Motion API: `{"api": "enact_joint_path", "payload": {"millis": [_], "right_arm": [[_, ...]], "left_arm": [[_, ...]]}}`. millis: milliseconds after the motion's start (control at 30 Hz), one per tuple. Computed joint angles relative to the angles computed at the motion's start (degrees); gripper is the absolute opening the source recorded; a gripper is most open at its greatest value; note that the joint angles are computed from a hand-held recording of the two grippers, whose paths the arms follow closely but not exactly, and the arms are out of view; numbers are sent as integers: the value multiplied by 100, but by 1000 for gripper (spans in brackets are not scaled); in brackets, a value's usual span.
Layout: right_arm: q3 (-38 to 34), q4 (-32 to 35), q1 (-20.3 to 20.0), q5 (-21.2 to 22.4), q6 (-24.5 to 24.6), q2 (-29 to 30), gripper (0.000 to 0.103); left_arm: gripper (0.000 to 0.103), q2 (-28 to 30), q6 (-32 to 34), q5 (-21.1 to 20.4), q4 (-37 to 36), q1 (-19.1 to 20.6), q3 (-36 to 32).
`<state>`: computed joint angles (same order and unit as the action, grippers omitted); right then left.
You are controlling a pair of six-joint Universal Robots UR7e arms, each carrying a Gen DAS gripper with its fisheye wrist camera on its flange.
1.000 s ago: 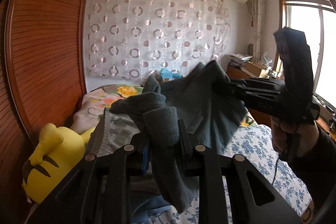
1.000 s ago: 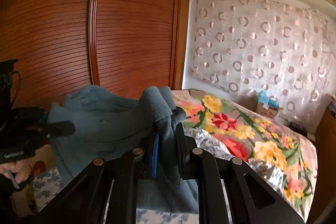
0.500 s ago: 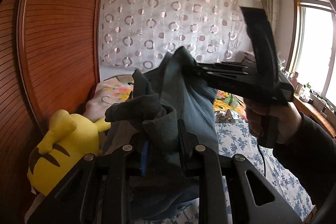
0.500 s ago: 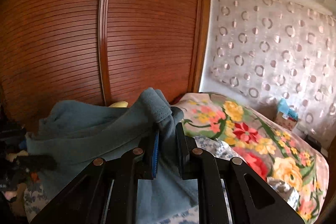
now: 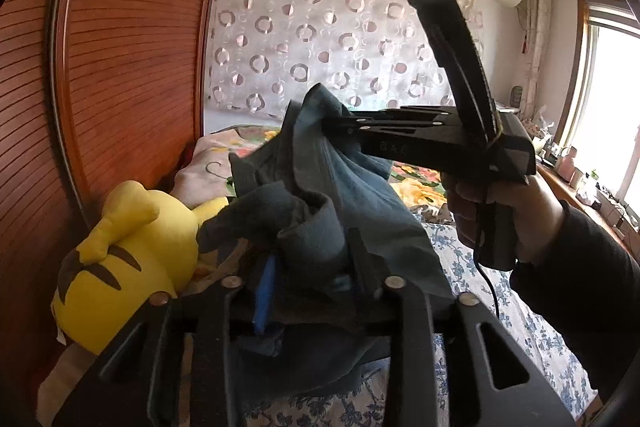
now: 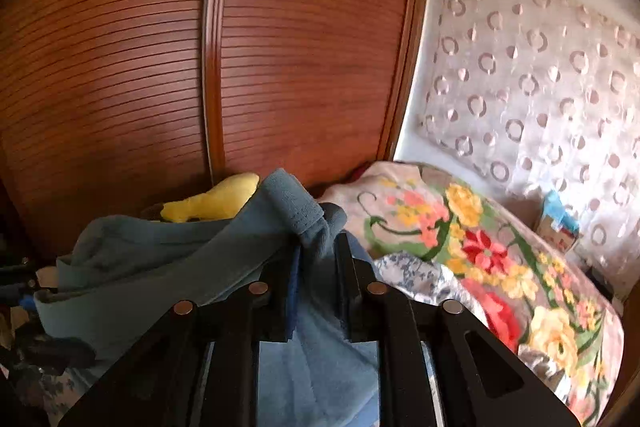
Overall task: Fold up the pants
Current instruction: 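Lower the shorts onto the folded jeans stack with both grippers, then open both grippers and release the shorts on the stack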
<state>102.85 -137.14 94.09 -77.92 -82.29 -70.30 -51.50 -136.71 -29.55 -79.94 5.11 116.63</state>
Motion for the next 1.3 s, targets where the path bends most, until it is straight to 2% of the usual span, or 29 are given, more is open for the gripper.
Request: {"api": "enact_joint_path", "payload": {"millis": [67,267,400,533,733,833,933,1167,1300], "right_arm": [[-84,-107,17,-25,159,67,24],[-349,261,-134,110,373,-19,28],[-372,546,-240,88,413,-112,28],[-404,308,-220,-204,564,29,28],[-583,19,-108,-575,1076,364,28],[-649,-97,-55,-745,1332,530,28],[-674,-42,-41,-739,1471,556,28],[-354,73,-153,-453,1460,71,28],[-119,535,-258,-180,1434,-441,28]], "left_arm": [[49,-14,38,17,-36,-32,23],[50,49,-278,34,649,-136,-238],[50,89,-204,76,850,-51,-382],[50,70,53,79,635,41,-327],[50,109,419,-379,158,281,-189],[50,104,491,-546,-123,298,-54],[50,136,476,-675,-161,246,-30],[50,242,288,-765,178,82,-270],[50,345,230,-810,420,-63,-450]]}}
